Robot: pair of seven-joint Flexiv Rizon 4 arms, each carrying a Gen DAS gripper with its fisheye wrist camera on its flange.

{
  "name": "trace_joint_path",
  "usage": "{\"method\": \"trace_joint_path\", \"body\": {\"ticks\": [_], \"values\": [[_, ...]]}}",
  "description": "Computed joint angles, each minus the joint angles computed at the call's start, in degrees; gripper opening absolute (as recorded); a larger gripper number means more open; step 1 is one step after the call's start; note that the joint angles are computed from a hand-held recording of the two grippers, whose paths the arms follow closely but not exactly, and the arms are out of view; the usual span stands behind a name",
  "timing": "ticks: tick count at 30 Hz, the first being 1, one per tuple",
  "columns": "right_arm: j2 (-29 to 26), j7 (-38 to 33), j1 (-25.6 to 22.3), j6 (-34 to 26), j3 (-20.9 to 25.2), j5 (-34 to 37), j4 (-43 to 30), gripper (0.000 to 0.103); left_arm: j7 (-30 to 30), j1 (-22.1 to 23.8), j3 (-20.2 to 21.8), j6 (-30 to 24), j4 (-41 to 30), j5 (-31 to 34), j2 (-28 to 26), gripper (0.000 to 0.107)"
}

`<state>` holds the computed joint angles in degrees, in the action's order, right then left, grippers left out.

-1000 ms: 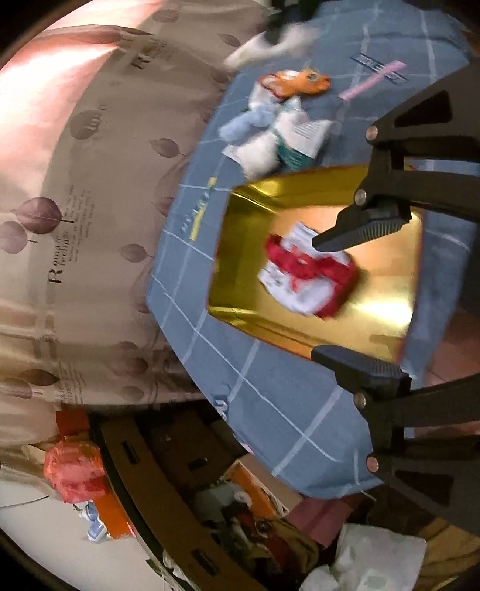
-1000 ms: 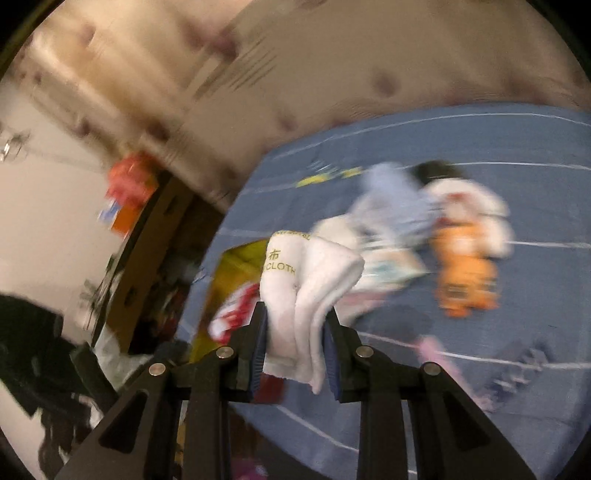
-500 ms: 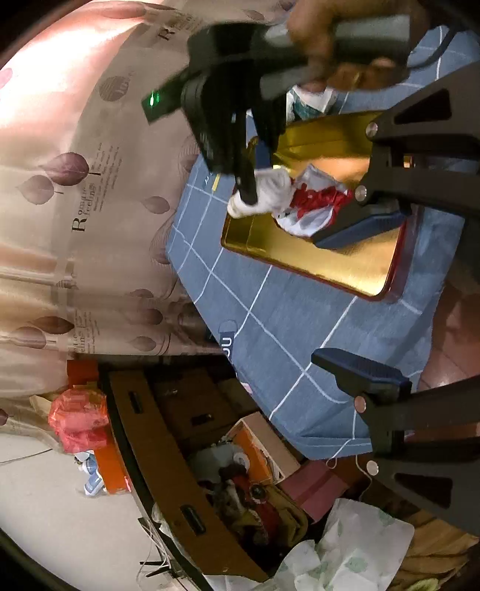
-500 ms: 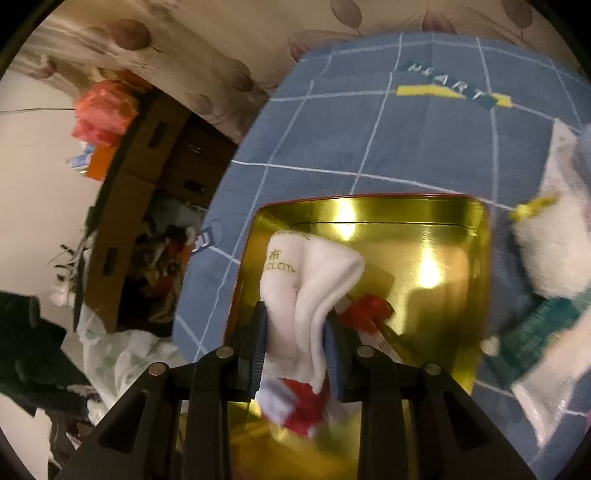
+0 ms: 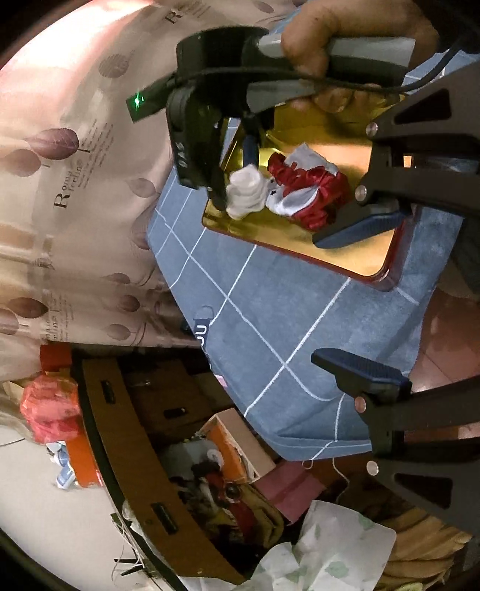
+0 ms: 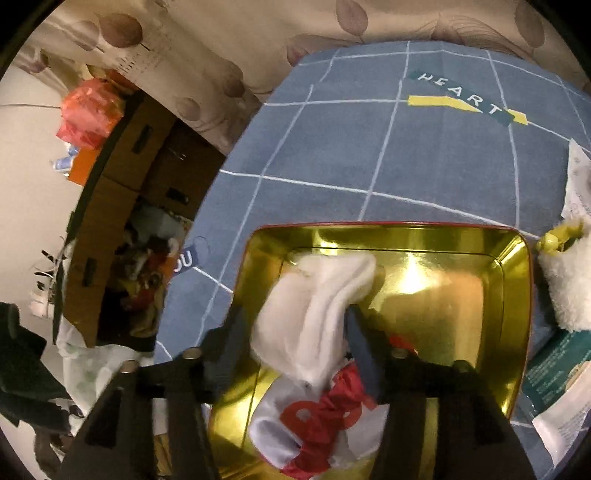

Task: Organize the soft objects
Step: 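Carry the white sock into the gold tin and open the right gripper, then grasp the plastic wipes packet with the left gripper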

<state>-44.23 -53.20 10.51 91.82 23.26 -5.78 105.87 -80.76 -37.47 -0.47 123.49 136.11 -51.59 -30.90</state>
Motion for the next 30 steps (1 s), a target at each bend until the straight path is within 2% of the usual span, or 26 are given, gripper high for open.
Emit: {"method": "trace_joint_path", "body": {"ticks": [4, 8, 11, 12, 13, 16, 18, 24, 27, 30], "values": [[1.87, 0.0, 1.61, 3.64, -2.22, -0.25, 2.31, 0.064, 5.05, -3.93, 1.24, 0.43, -1.41, -6.52, -0.85, 0.057], [3.35, -0.37, 0.55, 10.14, -1.41, -1.25, 6.17, 0.065, 7.97, -3.64, -0.38, 1.57, -1.8, -8.66, -1.17, 0.058], [7.6, -0.67, 7.79, 18.9, -9.65, 0.7, 12.81, 0.066, 8.74, -3.0, -1.46, 2.14, -1.84, -9.33, -1.26, 0.058], [8.74, -0.96, 10.2, 21.1, -12.26, 1.83, 14.72, 0.071, 8.92, -2.78, -1.73, 2.29, -1.86, -9.36, -1.29, 0.058], [10.03, -1.59, 13.66, 23.2, -15.66, 4.09, 16.73, 0.077, 9.1, -2.62, -1.94, 2.44, -1.86, -9.45, -1.35, 0.058], [12.83, -5.38, 22.03, 29.91, -23.16, 12.6, 22.64, 0.082, 10.13, -2.65, -2.43, 2.8, -2.07, -10.23, -1.6, 0.058], [14.22, -10.1, 28.98, 32.96, -28.58, 21.28, 26.01, 0.087, 11.52, -3.12, -2.66, 3.06, -2.45, -11.46, -1.86, 0.058], [14.14, -22.81, 41.67, 37.06, -39.23, 43.58, 32.93, 0.095, 15.44, -3.91, -4.01, 4.93, -3.41, -15.22, -2.47, 0.058], [11.38, -26.16, 42.65, 37.18, -42.4, 50.87, 34.75, 0.099, 17.05, -3.89, -5.04, 6.54, -3.73, -16.52, -2.8, 0.058], [8.21, -25.31, 38.86, 36.07, -43.2, 53.35, 36.41, 0.099, 17.68, -3.57, -6.0, 8.29, -3.54, -15.87, -2.88, 0.058]]}}
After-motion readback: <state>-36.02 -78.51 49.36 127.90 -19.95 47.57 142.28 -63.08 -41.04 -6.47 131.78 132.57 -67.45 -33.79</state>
